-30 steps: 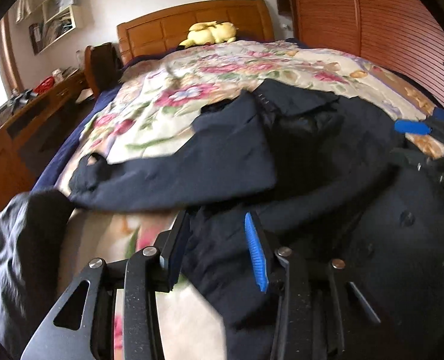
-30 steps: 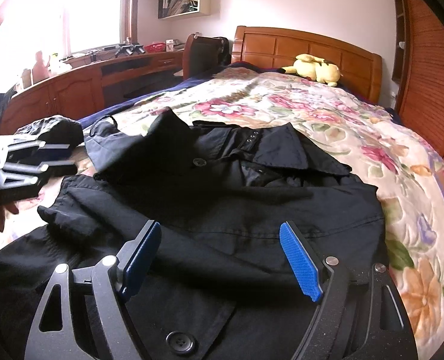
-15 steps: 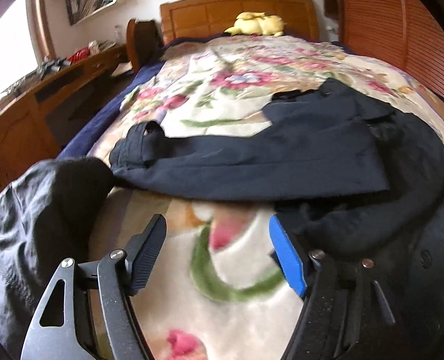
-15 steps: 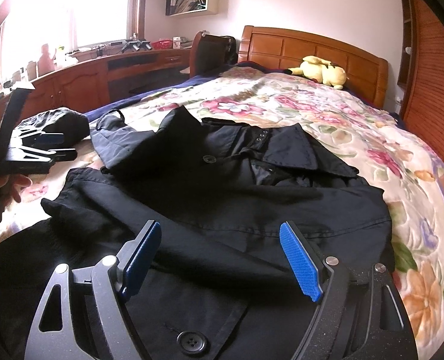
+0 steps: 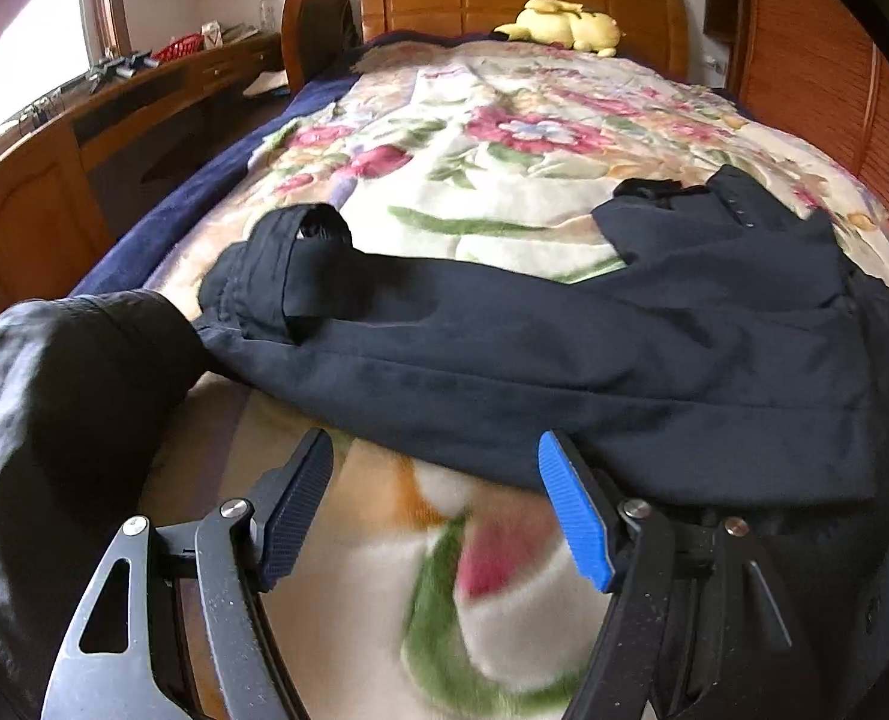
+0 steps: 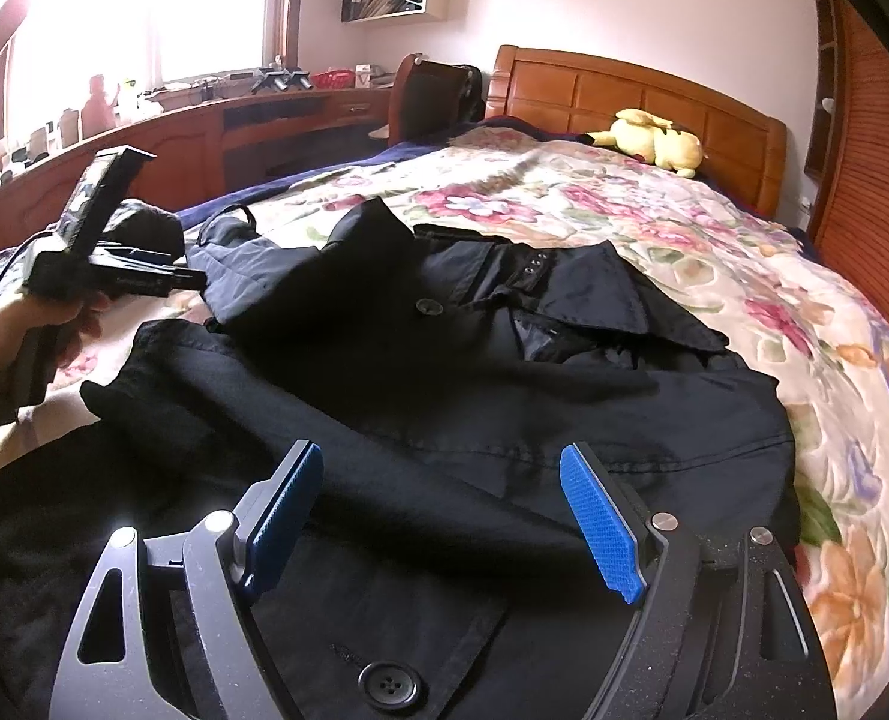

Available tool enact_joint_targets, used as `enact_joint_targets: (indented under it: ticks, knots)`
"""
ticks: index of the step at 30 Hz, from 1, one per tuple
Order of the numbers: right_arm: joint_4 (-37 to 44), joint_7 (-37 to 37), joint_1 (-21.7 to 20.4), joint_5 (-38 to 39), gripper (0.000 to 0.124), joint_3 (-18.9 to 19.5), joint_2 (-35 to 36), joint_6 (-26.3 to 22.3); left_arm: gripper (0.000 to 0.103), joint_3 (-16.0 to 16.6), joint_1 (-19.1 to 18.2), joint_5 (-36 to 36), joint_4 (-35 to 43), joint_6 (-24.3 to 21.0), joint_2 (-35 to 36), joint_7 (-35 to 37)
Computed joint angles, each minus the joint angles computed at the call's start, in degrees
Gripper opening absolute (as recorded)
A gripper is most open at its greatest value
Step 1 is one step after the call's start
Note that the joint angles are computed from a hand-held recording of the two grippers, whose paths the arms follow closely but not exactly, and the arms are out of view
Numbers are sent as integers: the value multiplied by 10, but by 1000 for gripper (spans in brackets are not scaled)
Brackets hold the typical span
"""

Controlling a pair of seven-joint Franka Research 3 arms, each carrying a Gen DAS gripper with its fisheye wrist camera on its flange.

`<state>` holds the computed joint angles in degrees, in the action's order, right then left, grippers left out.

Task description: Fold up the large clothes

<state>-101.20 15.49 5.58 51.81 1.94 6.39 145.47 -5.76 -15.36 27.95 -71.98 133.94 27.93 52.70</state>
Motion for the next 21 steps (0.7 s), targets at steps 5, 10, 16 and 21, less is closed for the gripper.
enact_joint_targets:
  ticks: [5, 10, 16, 21]
  knots:
    - [0, 0, 0, -4, 83, 0, 1, -1, 72, -9, 8, -42, 71, -42, 54, 25]
    - [1, -4, -1, -6, 83, 0, 1, -4, 63, -23, 25, -94, 66, -25, 55, 45]
    - [1, -1, 0, -13, 83, 1, 2, -3, 16, -22, 19, -109, 79, -24, 63, 66]
    - [3, -4, 0, -12, 83, 1, 3, -5, 3, -8, -3, -74, 83, -27, 57, 79]
